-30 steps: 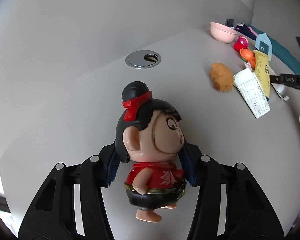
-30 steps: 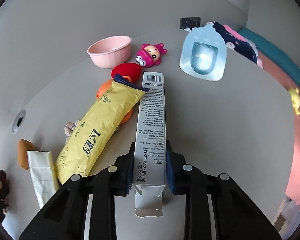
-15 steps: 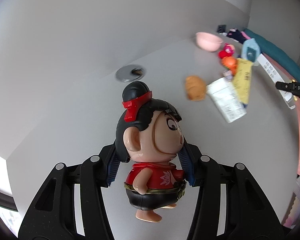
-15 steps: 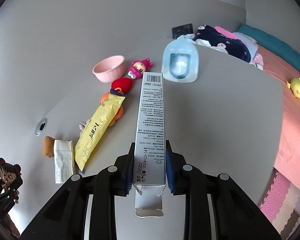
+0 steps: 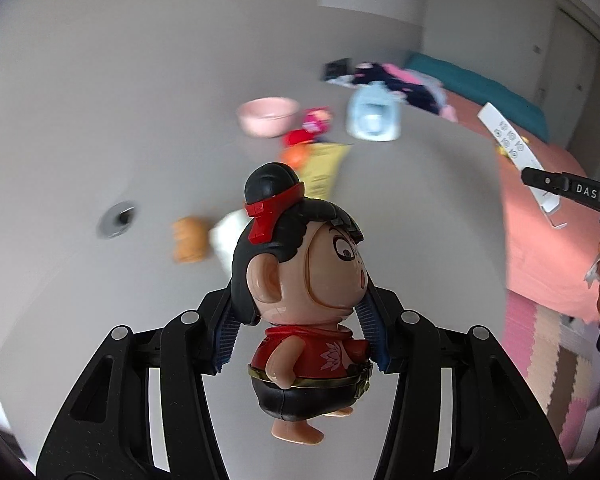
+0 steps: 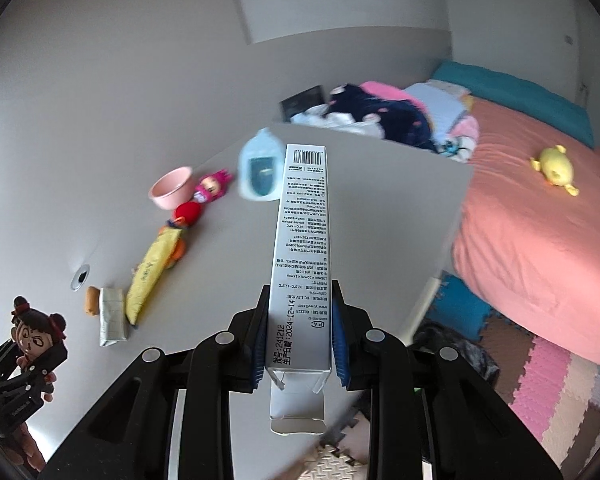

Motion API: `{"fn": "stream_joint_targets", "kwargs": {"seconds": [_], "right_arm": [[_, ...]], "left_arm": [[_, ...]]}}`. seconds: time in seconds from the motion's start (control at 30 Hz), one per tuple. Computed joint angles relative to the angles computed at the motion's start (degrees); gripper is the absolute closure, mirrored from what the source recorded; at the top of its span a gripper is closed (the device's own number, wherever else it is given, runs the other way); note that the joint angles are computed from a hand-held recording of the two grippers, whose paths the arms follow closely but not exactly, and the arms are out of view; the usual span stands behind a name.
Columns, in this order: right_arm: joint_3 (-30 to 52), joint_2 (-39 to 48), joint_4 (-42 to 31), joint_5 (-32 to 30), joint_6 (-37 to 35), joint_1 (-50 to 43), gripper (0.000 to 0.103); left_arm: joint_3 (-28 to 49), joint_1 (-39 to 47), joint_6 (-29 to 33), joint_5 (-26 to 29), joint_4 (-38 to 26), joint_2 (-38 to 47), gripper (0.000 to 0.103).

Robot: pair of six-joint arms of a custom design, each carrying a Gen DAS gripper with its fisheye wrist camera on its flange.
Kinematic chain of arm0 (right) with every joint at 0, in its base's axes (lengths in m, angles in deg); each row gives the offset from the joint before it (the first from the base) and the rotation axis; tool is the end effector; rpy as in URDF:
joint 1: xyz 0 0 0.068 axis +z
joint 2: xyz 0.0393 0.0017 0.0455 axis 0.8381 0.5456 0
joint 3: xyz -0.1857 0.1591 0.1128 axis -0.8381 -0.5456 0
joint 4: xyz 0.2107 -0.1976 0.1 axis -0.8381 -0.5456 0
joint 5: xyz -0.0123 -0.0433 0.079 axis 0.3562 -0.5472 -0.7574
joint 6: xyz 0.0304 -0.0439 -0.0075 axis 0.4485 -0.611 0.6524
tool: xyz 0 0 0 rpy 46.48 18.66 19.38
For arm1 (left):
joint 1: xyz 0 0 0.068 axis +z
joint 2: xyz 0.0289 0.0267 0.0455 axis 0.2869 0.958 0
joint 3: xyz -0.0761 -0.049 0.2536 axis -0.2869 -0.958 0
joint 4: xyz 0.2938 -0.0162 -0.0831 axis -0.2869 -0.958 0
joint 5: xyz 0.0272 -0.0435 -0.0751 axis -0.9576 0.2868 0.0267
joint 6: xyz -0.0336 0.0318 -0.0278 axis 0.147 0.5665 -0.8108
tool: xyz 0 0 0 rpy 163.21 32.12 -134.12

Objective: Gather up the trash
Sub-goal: 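Carry figurine and white box to the trash bag and release both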

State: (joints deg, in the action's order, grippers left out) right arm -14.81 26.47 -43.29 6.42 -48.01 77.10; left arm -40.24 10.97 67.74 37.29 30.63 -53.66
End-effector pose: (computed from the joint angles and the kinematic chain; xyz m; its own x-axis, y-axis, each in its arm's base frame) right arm 0.2037 0.0721 0.1333 -0.7111 0.0869 -0.6977 -0.0677 0.9793 0.1910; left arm 0.1517 -0.0161 0.1211 -0.7338 0.0703 -0.6757 0.1147 0.9932 -0.0212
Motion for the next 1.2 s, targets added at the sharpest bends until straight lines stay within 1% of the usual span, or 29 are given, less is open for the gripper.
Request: {"fn": "stream_joint_targets", "kwargs": {"seconds": [0.07,0.17,0.23,0.3,0.37,0.43,0.63,0.87,1.0,1.2], "right_arm": [[-1.9,-5.4,-3.2,-1.9,-2.2,-4.6,0.074],[-3.9,-13.1,-8.7,-5.7,-6.3,-13.6,0.075],[-4.7,-16.4,-11.3,-8.3,-9.0,-19.2,0.075],[-5.4,-18.9,-13.5,-11.3,-11.8,-24.9,0.074],[-5.8,-20.3,-15.1,-14.2,-15.0,-30.9,0.074],[-5.9,-20.6,-16.0,-17.2,-17.9,-36.3,0.075],[-5.5,-16.4,-15.1,-24.0,-25.0,-49.1,0.075],[-3.4,-6.2,-10.7,-29.1,-31.1,-59.3,0.074],[-1.9,0.3,-7.5,-30.6,-32.9,-62.3,0.074],[-0.2,8.4,-4.1,-31.6,-33.7,-63.3,0.074]], "left_arm": [[1.7,-10.1,-5.6,-4.3,5.1,6.5,0.052],[4.5,-19.4,-10.0,-7.7,12.0,16.4,0.052],[6.8,-25.5,-12.8,-9.6,16.1,23.1,0.052],[8.7,-30.0,-14.7,-10.7,18.8,27.9,0.052],[11.6,-33.8,-16.0,-11.0,22.4,34.7,0.052],[14.5,-37.0,-17.0,-10.8,25.1,40.5,0.052],[23.1,-44.7,-19.0,-10.0,29.8,54.6,0.052],[32.7,-49.2,-19.2,-8.6,31.0,66.9,0.052],[36.7,-50.2,-19.0,-7.3,31.4,72.3,0.052],[42.8,-51.5,-19.3,-5.6,31.1,80.0,0.051]]}}
